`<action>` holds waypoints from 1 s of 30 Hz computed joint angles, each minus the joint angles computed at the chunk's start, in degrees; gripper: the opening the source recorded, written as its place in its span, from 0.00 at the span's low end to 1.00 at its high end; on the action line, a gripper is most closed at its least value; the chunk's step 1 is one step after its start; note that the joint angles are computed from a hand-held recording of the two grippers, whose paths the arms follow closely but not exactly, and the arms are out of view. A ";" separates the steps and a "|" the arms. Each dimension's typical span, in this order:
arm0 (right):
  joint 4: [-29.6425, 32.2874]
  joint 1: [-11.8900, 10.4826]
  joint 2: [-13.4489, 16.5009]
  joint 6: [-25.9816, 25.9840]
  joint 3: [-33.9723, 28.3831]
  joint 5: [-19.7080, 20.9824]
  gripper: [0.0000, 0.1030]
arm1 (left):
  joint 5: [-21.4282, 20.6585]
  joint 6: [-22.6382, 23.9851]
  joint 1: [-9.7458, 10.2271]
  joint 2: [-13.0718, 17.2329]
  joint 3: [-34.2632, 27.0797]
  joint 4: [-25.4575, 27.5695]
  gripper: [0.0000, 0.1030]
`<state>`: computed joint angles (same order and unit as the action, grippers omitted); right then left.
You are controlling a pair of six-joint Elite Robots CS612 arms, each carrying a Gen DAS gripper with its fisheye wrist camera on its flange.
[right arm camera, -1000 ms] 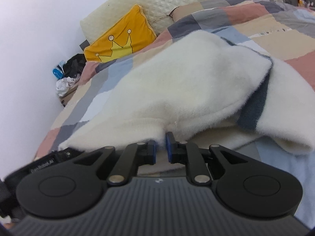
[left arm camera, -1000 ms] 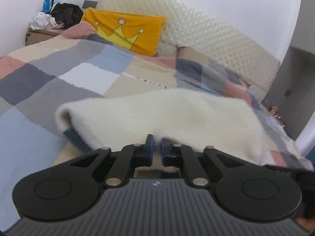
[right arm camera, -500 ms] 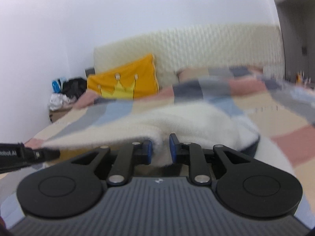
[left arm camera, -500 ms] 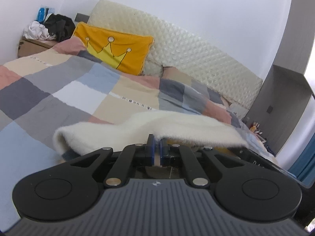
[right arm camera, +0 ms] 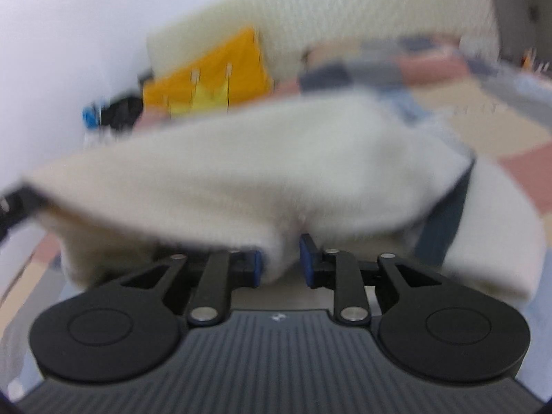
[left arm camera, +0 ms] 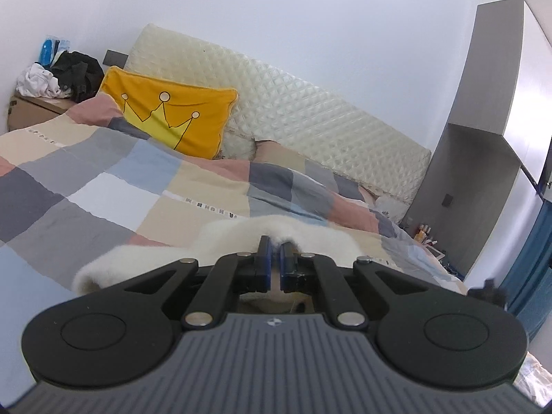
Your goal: Fold large clothes
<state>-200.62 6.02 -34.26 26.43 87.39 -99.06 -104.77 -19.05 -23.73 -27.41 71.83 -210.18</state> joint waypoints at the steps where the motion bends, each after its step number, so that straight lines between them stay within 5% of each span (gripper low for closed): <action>1: 0.35 0.29 0.08 -0.03 -0.11 -1.01 0.26 | -0.20 -0.43 0.02 0.03 -0.02 -0.05 0.05; 8: -7.19 2.05 0.59 1.32 0.03 -13.57 0.30 | -0.69 -3.71 0.14 0.13 -0.50 -1.20 0.05; 10: -11.10 1.92 0.35 1.34 0.78 -14.99 0.21 | -0.68 -3.71 0.11 0.10 -0.62 -1.20 0.05; 14: -19.39 1.36 0.32 1.00 2.34 -12.97 0.10 | -0.73 -3.89 0.17 0.40 -1.19 1.29 0.05; 20: -23.18 1.77 0.78 -5.18 1.65 -12.09 0.08 | 0.56 -3.23 0.02 1.09 -2.12 7.29 0.07; 23: -24.00 2.00 1.05 -7.17 1.37 -11.93 0.08 | 1.47 -1.77 -0.26 1.58 -2.74 10.43 0.21; 25: -24.07 1.92 0.95 -7.64 1.50 -12.00 0.08 | 3.64 -0.24 -0.74 2.07 -3.24 11.81 0.45; 30: -23.27 1.58 0.76 -6.90 1.57 -12.45 0.08 | 0.43 2.07 -0.93 2.96 -4.77 16.76 0.53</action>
<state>-223.89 7.60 -33.51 19.52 88.96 -111.52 -104.35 -16.98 -24.67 -24.45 67.06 -193.42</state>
